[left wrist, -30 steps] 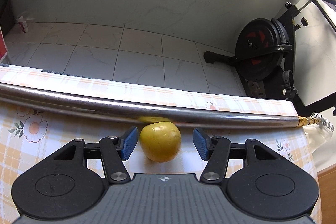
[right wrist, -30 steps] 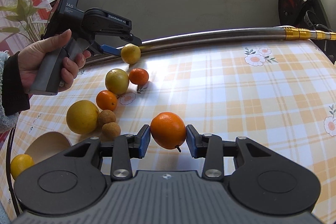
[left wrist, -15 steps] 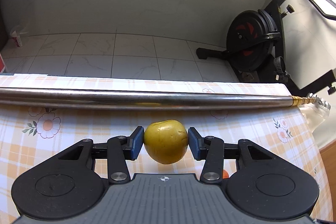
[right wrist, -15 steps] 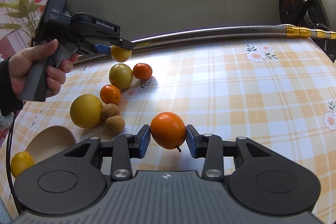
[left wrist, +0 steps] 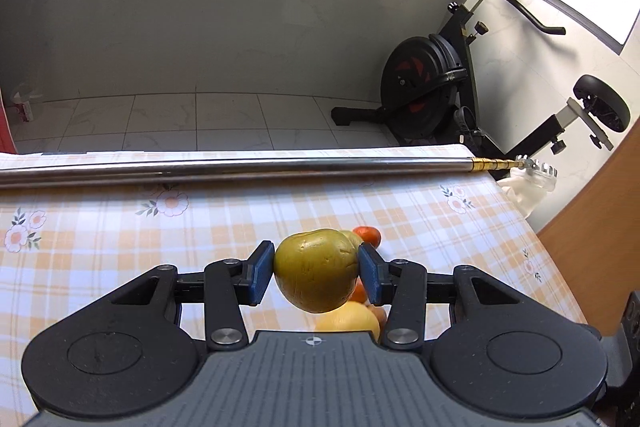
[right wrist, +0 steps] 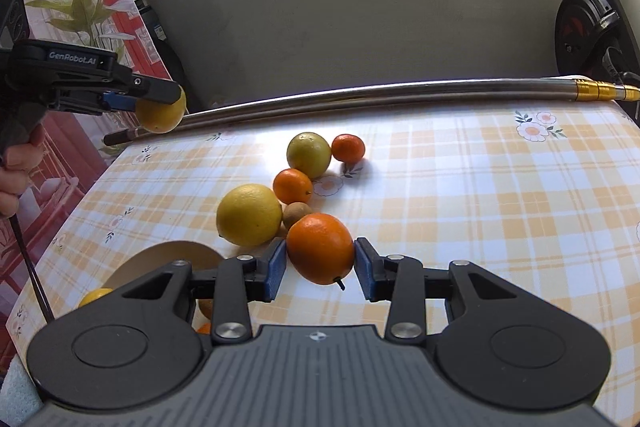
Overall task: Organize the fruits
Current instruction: 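Lower the yellow fruit into the white plate with the left tool while the right tool releases a tangerine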
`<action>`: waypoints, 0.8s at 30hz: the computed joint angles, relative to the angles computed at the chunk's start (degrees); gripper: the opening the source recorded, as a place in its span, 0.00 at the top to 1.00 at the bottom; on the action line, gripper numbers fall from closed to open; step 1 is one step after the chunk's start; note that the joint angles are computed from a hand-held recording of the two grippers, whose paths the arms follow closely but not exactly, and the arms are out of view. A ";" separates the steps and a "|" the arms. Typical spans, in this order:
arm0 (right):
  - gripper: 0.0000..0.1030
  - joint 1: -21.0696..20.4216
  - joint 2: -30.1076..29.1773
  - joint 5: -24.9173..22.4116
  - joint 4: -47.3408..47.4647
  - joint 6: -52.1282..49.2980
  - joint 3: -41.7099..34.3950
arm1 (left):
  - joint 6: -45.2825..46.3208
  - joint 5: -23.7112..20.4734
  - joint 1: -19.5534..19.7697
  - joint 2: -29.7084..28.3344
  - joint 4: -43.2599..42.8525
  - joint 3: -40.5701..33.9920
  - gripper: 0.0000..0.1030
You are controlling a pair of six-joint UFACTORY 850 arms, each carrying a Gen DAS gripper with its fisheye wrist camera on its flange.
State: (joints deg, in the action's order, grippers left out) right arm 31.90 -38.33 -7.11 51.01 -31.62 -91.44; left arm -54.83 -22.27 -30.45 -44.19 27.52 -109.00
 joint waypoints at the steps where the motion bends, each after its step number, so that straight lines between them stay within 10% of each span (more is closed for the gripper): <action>1: 0.61 0.38 0.14 0.00 0.55 -0.27 0.14 | 0.65 0.90 -0.07 1.67 -0.55 2.46 0.53; 10: 0.61 2.98 0.24 -0.81 -11.32 12.15 -0.26 | 11.42 4.85 -0.79 11.08 -8.53 19.31 0.53; 24: 0.61 4.74 -0.03 -2.72 -32.33 32.22 -1.56 | 23.65 3.00 -0.92 6.47 -21.70 19.08 0.53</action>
State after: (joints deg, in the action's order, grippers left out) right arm 36.64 -38.36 -9.83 18.68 0.60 -93.01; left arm -31.18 -19.26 -31.37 -37.71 5.83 -89.93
